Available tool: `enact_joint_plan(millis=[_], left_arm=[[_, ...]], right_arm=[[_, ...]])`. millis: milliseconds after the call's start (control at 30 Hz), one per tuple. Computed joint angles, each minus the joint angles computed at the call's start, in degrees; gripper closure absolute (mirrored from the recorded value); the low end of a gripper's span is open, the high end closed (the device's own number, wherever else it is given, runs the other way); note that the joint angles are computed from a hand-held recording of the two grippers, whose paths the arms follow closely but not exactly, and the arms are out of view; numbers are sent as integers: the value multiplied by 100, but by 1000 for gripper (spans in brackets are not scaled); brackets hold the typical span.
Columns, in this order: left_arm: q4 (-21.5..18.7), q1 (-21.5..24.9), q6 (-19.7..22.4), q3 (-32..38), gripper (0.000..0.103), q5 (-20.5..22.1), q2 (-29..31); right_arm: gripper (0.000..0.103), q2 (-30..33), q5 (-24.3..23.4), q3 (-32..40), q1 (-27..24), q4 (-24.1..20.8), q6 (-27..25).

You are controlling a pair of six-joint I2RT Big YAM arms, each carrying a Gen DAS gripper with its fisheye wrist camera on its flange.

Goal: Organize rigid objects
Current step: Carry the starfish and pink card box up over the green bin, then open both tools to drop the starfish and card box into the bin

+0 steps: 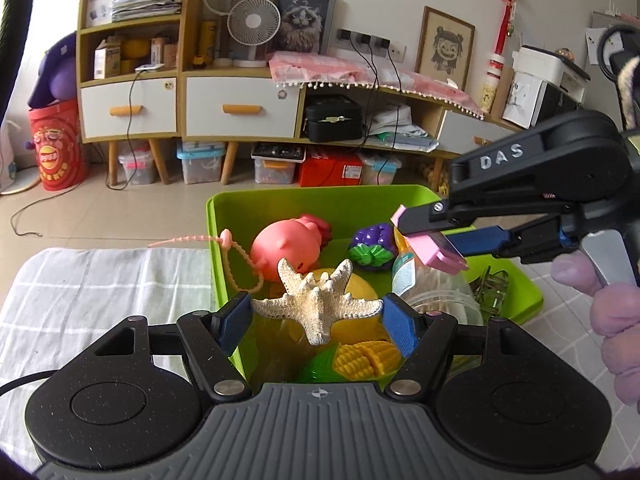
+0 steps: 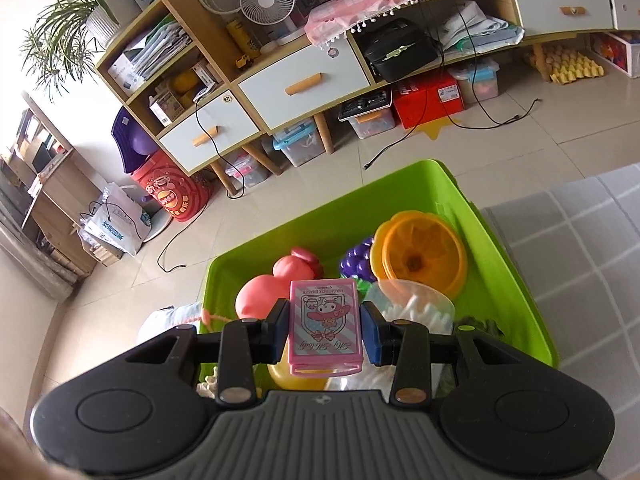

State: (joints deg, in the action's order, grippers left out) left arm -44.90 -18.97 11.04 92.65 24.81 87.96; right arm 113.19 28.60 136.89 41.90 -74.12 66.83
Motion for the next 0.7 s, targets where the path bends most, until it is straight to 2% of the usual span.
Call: enact_joint_plan(millis=[300,533,700], left_arm=[[-60,-52,96,95,29,-89,107],[-43,-77,59,136,29,-157,157],[-10,-76,53,132,15,-64,149]], right_arm=[[81,445,-8,664,-63,-419,-222],[81,535,28,801,-65,-484,-292],[76,392,27,579,-83,-307,-124]])
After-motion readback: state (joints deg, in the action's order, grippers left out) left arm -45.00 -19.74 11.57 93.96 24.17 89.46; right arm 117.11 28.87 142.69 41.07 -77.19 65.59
